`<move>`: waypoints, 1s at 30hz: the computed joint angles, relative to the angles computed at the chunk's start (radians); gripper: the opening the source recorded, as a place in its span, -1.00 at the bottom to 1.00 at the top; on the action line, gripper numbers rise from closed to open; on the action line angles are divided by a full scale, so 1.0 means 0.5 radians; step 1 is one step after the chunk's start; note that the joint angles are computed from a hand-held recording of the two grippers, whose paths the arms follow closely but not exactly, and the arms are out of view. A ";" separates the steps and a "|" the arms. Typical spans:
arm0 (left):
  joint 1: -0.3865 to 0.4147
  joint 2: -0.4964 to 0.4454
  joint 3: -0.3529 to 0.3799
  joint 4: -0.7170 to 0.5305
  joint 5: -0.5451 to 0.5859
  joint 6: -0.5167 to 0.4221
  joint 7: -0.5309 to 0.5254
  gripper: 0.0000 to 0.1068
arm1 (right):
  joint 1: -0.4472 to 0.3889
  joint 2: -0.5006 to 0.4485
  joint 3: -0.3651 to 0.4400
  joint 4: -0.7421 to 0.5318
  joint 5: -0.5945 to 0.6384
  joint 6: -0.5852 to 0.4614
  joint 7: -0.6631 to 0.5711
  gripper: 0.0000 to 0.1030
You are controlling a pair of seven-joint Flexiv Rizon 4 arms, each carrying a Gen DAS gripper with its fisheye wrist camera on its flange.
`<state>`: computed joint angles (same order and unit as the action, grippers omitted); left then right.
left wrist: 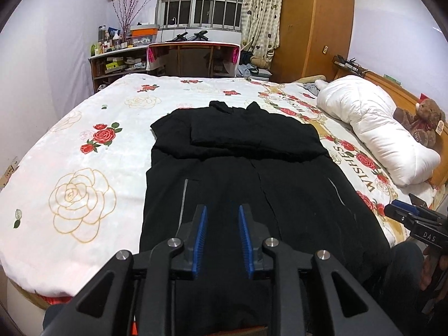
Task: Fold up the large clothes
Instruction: 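Move both tools to the coat hem and grasp the hem edge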
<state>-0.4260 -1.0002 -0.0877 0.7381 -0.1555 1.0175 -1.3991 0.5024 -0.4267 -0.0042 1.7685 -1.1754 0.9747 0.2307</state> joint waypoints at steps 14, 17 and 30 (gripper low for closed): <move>0.016 0.057 0.027 0.153 0.021 0.021 -0.066 -0.18 | -0.001 0.013 0.024 0.064 0.015 -0.049 0.048 -0.10; 0.021 0.036 0.048 0.125 0.030 -0.011 -0.111 -0.06 | -0.013 0.015 0.022 0.089 0.031 -0.036 0.080 0.08; 0.074 -0.111 0.133 -0.048 0.097 -0.228 -0.353 0.05 | -0.118 0.046 0.018 0.234 0.175 0.032 0.205 0.17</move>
